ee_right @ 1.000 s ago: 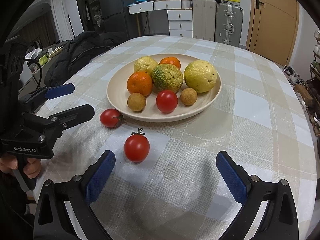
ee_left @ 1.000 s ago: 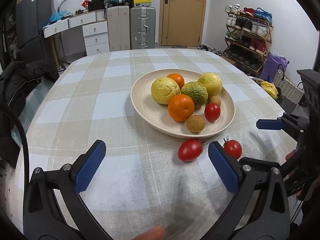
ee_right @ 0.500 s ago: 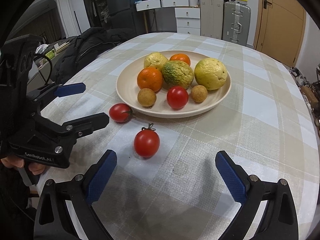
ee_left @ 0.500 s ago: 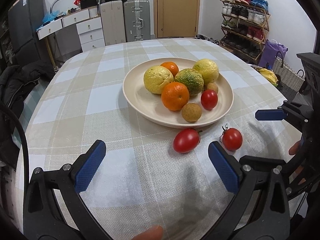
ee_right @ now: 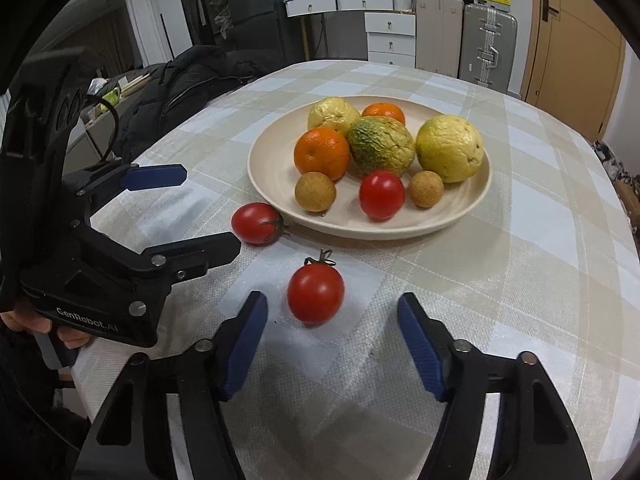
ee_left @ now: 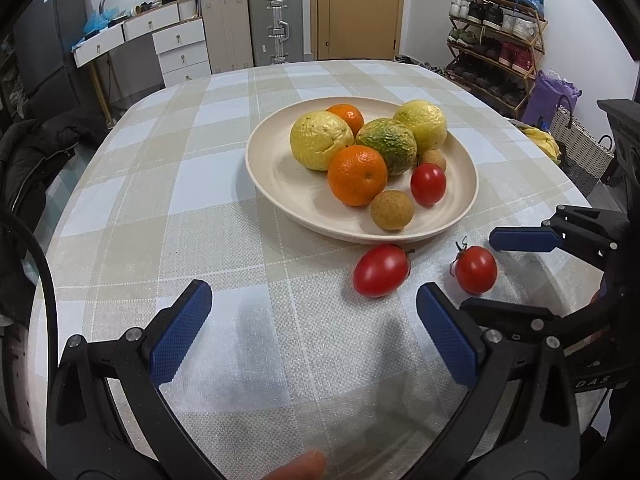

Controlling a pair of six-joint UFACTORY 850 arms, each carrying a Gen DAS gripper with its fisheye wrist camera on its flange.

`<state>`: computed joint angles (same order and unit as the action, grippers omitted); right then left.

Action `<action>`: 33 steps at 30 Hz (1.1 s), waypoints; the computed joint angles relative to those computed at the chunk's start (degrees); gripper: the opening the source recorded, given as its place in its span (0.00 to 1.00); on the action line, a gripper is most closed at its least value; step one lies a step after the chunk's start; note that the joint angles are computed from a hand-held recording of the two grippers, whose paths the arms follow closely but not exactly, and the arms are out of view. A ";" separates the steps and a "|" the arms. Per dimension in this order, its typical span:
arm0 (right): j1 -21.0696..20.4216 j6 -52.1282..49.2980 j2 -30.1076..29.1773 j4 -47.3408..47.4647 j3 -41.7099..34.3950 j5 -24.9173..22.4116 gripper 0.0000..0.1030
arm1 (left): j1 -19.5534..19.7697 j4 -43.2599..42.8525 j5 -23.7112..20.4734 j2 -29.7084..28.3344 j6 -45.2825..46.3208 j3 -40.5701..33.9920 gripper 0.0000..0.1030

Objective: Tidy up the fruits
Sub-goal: 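Grasp the oval red tomato with the left tool while the right tool grasps the round tomato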

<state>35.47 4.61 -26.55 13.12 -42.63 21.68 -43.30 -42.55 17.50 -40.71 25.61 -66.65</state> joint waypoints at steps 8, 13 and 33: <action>0.50 -2.65 -0.52 1.83 -0.92 -0.02 0.34 | 0.68 3.08 -0.90 -0.19 -3.33 -0.18 0.99; 1.22 -4.47 -0.28 2.40 -0.60 0.70 0.28 | 0.40 3.17 -1.44 -0.47 -2.13 -0.61 0.99; -1.17 -1.21 3.31 0.68 3.00 3.65 0.28 | 0.60 26.83 -6.74 -2.51 -21.14 -3.91 0.57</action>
<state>34.31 3.40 -23.24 13.80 -39.63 25.34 -42.70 -15.72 10.77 -43.22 4.47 -70.56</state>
